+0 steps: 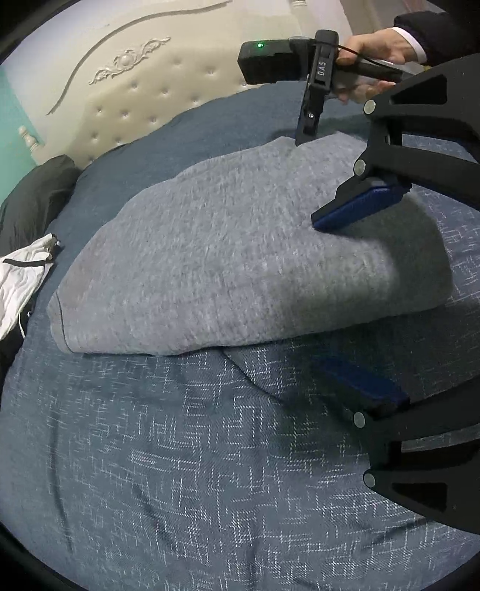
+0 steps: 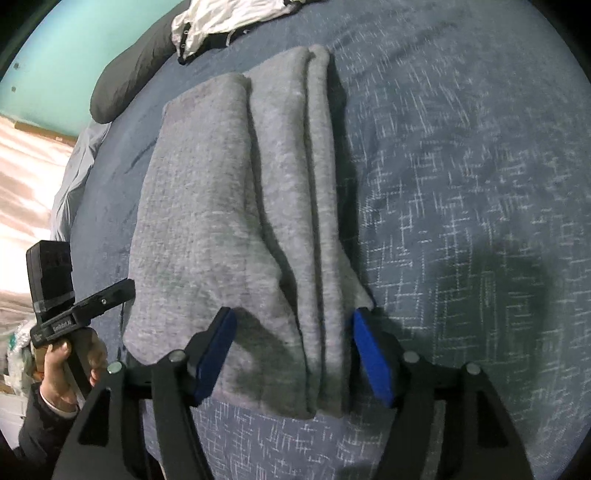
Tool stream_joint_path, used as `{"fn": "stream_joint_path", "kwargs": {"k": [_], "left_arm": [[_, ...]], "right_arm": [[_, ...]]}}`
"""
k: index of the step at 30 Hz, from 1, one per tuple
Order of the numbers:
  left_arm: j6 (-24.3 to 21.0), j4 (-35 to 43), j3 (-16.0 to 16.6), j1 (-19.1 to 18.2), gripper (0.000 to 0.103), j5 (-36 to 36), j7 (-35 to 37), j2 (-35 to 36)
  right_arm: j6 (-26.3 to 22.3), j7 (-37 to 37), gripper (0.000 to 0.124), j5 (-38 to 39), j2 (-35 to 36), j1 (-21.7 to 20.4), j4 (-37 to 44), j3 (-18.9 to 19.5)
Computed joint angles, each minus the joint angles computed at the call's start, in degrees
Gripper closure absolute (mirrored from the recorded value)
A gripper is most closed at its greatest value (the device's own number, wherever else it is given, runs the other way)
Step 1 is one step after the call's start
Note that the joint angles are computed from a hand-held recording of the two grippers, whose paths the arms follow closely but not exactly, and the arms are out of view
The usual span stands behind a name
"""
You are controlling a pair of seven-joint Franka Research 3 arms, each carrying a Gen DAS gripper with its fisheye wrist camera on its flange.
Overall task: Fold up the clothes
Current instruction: 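Open both grippers and close them on the sweater strip end, then lift the strip end with both grippers and fold it toward the collar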
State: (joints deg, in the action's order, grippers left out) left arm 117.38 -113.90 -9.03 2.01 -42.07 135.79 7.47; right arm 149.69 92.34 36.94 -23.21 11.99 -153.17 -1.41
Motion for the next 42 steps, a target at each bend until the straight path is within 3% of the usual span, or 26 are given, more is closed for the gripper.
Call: {"fn": "stream_joint_path", "kwargs": {"k": [6,17,19,24,38,42], "left_arm": [[-1.34,1.05,-0.19,0.57,0.023,-1.21,-0.32,1.73],[1.78,-0.15,-1.45,-0.17,0.025,-2.68,-0.19,2.04],[1.26,-0.46,-1.55,-0.21,0.040,-3.13,0.79,1.49],[3.09,-1.89,-1.35,-1.45,0.042,-2.36,2.05,-0.18],[3.82,-1.18,-2.11,-1.13,0.037,-4.87,1.08,2.79],[4.68,-1.96,-2.31,-1.35,0.043,-4.96,1.96,2.02]], "right_arm": [[-0.22,-3.60,0.052,4.30,1.33,0.98,0.28,-1.62],[-1.34,-6.74,0.050,5.13,3.11,0.12,1.88,-0.85],[-0.92,-6.86,0.050,5.08,3.47,0.13,2.01,-0.64],[0.16,-8.54,0.066,5.59,3.36,0.58,1.68,-0.70],[0.98,-11.59,0.064,10.23,6.93,1.10,3.90,-0.95],[1.51,-13.31,0.074,10.74,4.18,0.85,1.19,-1.12]]}}
